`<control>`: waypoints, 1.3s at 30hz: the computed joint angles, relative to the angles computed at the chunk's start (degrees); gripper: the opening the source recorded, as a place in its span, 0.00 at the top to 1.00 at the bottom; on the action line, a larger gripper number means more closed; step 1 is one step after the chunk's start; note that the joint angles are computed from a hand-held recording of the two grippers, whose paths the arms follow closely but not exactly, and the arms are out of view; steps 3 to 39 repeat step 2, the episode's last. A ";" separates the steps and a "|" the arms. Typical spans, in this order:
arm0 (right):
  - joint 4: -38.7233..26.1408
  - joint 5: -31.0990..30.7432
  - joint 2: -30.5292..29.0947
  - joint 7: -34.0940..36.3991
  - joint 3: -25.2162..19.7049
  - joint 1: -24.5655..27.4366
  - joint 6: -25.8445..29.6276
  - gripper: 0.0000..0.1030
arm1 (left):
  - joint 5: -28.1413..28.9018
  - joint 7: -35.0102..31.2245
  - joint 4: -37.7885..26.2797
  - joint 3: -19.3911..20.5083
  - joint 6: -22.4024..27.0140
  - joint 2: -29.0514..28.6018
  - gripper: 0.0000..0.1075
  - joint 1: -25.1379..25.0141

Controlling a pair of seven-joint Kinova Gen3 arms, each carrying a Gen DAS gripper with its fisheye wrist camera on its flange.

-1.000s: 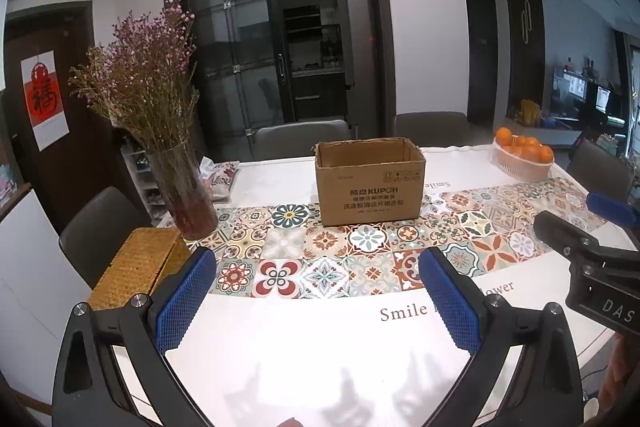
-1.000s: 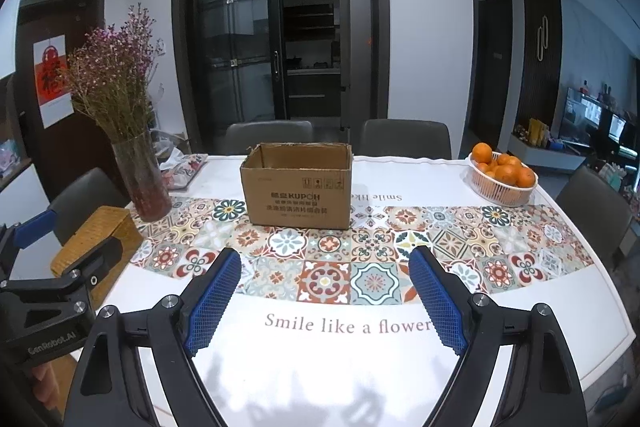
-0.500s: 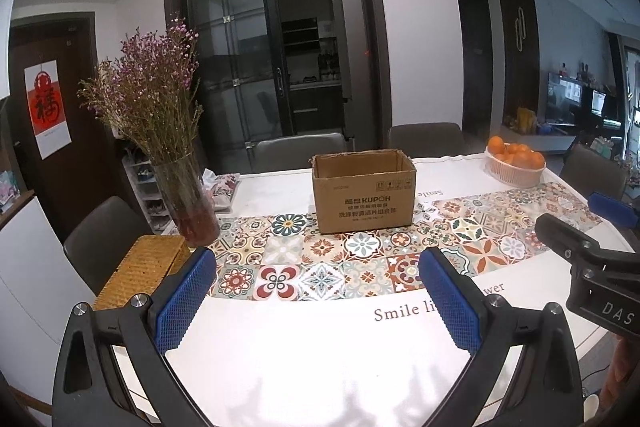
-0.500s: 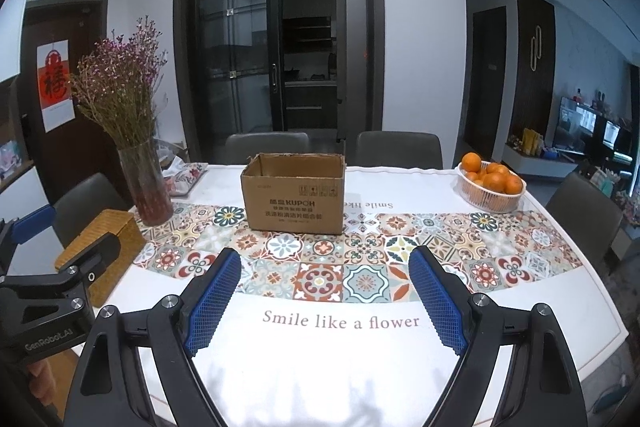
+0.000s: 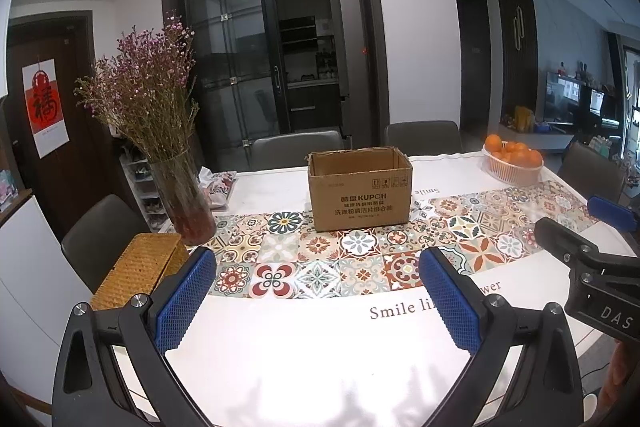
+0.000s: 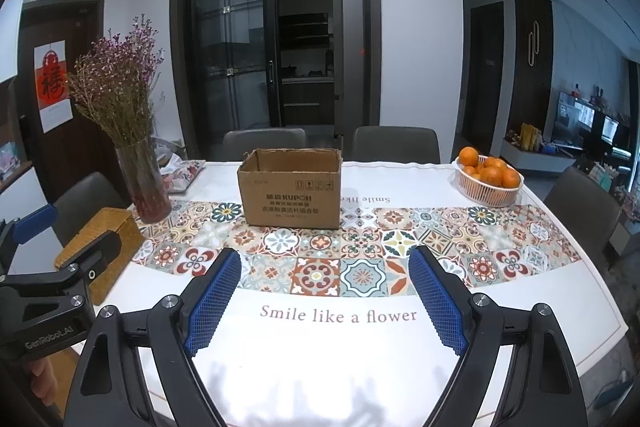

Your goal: Organize soft objects

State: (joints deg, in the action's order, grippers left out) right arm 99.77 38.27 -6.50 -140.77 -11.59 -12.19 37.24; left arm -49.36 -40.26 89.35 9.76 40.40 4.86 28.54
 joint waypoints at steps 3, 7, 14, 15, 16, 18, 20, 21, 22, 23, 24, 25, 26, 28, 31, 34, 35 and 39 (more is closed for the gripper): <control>0.01 0.05 0.02 -0.14 -0.04 0.00 0.06 0.15 | 0.49 -0.57 -0.35 -0.08 0.07 0.22 0.04 -0.18; 0.01 0.05 0.02 -0.14 -0.04 0.00 0.06 0.15 | 0.49 -0.57 -0.35 -0.08 0.07 0.22 0.04 -0.18; 0.01 0.05 0.02 -0.14 -0.04 0.00 0.06 0.15 | 0.49 -0.57 -0.35 -0.08 0.07 0.22 0.04 -0.18; 0.01 0.05 0.02 -0.14 -0.04 0.00 0.06 0.15 | 0.49 -0.57 -0.35 -0.08 0.07 0.22 0.04 -0.18; 0.01 0.05 0.02 -0.14 -0.04 0.00 0.06 0.15 | 0.49 -0.57 -0.35 -0.08 0.07 0.22 0.04 -0.18; 0.01 0.05 0.02 -0.14 -0.04 0.00 0.06 0.15 | 0.49 -0.57 -0.35 -0.08 0.07 0.22 0.04 -0.18; 0.01 0.05 0.02 -0.14 -0.04 0.00 0.06 0.15 | 0.49 -0.57 -0.35 -0.08 0.07 0.22 0.04 -0.18; 0.01 0.05 0.02 -0.14 -0.04 0.00 0.06 0.15 | 0.49 -0.57 -0.35 -0.08 0.07 0.22 0.04 -0.18; 0.01 0.05 0.02 -0.14 -0.04 0.00 0.06 0.15 | 0.49 -0.57 -0.35 -0.08 0.07 0.22 0.04 -0.18; 0.01 0.05 0.02 -0.14 -0.04 0.00 0.06 0.15 | 0.49 -0.57 -0.35 -0.08 0.07 0.22 0.04 -0.18; 0.01 0.05 0.02 -0.14 -0.04 0.00 0.06 0.15 | 0.49 -0.57 -0.35 -0.08 0.07 0.22 0.04 -0.18; 0.01 0.05 0.02 -0.14 -0.04 0.00 0.06 0.15 | 0.49 -0.57 -0.35 -0.08 0.07 0.22 0.04 -0.18; 0.01 0.05 0.02 -0.14 -0.04 0.00 0.06 0.15 | 0.49 -0.57 -0.35 -0.08 0.07 0.22 0.04 -0.18; 0.01 0.05 0.02 -0.14 -0.04 0.00 0.06 0.15 | 0.49 -0.57 -0.35 -0.08 0.07 0.22 0.04 -0.18; 0.01 0.05 0.02 -0.14 -0.04 0.00 0.06 0.15 | 0.49 -0.57 -0.35 -0.08 0.07 0.22 0.04 -0.18; 0.01 0.05 0.02 -0.14 -0.04 0.00 0.06 0.15 | 0.49 -0.57 -0.35 -0.08 0.07 0.22 0.04 -0.18; 0.01 0.05 0.02 -0.14 -0.04 0.00 0.06 0.15 | 0.49 -0.57 -0.35 -0.08 0.07 0.22 0.04 -0.18; 0.01 0.05 0.02 -0.14 -0.04 0.00 0.06 0.15 | 0.49 -0.57 -0.35 -0.08 0.07 0.22 0.04 -0.18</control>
